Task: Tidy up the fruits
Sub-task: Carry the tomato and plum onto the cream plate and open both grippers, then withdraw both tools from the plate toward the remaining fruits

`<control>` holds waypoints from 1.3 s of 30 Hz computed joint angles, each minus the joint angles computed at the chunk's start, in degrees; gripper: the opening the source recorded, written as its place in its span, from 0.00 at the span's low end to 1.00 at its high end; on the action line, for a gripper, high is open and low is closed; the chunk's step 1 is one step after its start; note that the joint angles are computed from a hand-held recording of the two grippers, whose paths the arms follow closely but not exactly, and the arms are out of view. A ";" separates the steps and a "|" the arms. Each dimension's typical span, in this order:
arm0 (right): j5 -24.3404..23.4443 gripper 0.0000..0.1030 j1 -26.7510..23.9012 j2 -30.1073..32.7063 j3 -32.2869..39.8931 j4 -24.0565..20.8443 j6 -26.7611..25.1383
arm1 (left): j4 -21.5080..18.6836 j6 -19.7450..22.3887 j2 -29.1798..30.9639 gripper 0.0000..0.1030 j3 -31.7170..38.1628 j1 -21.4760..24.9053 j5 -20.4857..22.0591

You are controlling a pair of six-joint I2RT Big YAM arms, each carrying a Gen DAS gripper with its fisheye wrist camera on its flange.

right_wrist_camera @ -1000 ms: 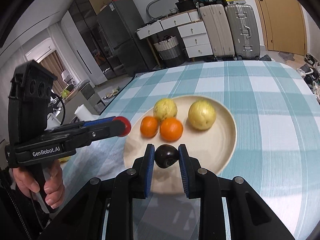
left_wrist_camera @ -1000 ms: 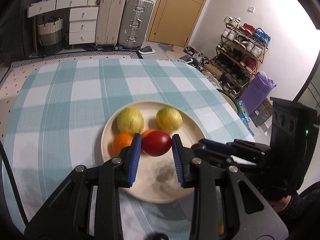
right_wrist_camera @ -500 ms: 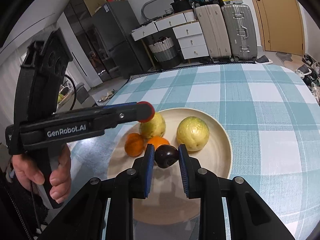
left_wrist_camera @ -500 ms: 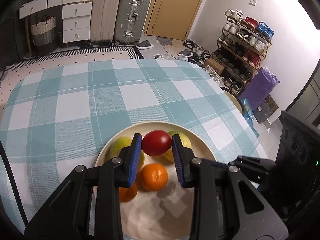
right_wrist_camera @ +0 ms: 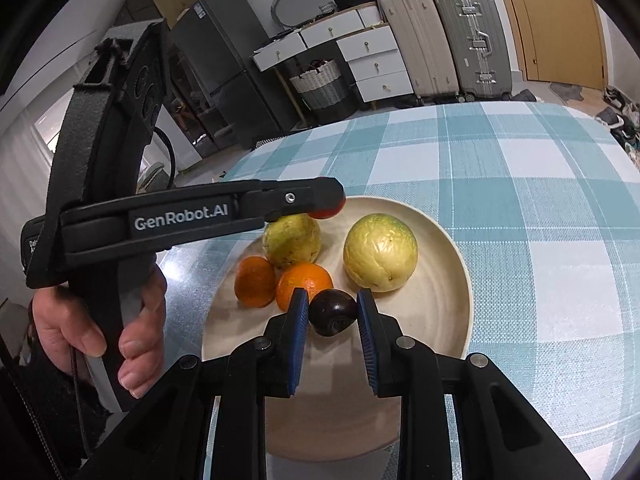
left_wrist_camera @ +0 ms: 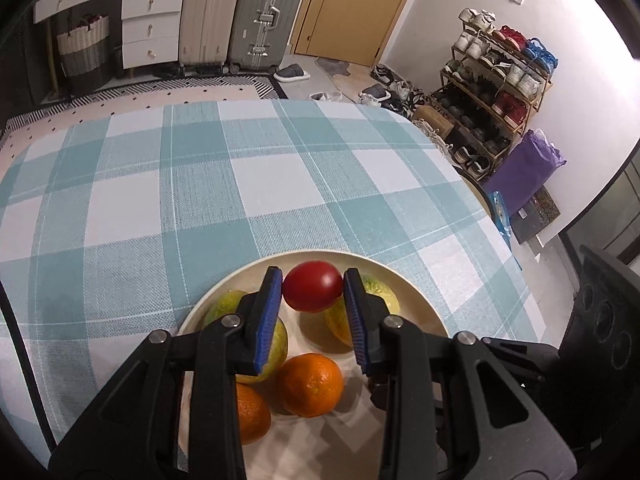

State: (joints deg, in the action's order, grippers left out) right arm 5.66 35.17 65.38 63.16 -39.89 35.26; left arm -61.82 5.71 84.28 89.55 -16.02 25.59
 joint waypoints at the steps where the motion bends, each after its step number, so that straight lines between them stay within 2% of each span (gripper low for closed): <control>1: 0.06 0.25 -0.02 0.14 0.05 0.00 0.15 | 0.15 -0.01 0.01 0.27 -0.07 -0.01 0.23; 2: 0.19 0.27 -0.07 0.34 0.16 0.06 0.23 | 0.47 -0.14 -0.13 0.27 -0.21 -0.05 0.08; 5: 1.01 0.46 0.13 -0.10 -0.31 1.20 0.46 | 0.75 0.22 -0.48 0.27 -0.26 -0.20 -0.80; 13: 2.32 0.50 0.53 -1.66 -1.23 1.61 0.63 | 0.86 -0.24 -3.10 0.28 -1.18 0.98 0.03; 19: 3.87 0.53 0.71 -3.97 -2.26 0.16 2.77 | 1.57 -0.30 -8.14 0.30 -4.26 1.80 -0.80; 21: 4.94 0.70 1.25 -4.83 -2.40 -0.61 3.39 | 1.97 -0.48 -9.92 0.33 -5.45 2.05 -1.16; 22: 5.70 0.74 1.59 -5.29 -2.48 -0.82 3.69 | 2.16 -0.65 -10.88 0.35 -6.09 2.22 -1.16; 28: 10.07 0.81 4.54 -7.77 -2.30 -2.56 4.41 | 1.29 -1.06 -16.20 0.41 -9.10 3.12 -1.18; 30: 11.59 0.84 5.77 -8.33 -2.03 -3.26 4.81 | 1.05 -1.04 -18.18 0.45 -10.15 3.21 -1.61; 35: 15.08 0.87 8.57 -9.47 -1.71 -4.74 5.82 | 1.45 -2.88 -23.12 0.74 -13.08 3.25 -3.78; 39: 16.55 0.89 10.82 -10.13 -1.46 -6.29 6.69 | 0.88 -3.65 -26.25 0.77 -14.80 4.17 -3.86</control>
State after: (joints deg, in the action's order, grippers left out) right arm 22.21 45.99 55.25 61.71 -46.18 41.95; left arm -60.94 2.06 58.03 74.75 -11.86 21.73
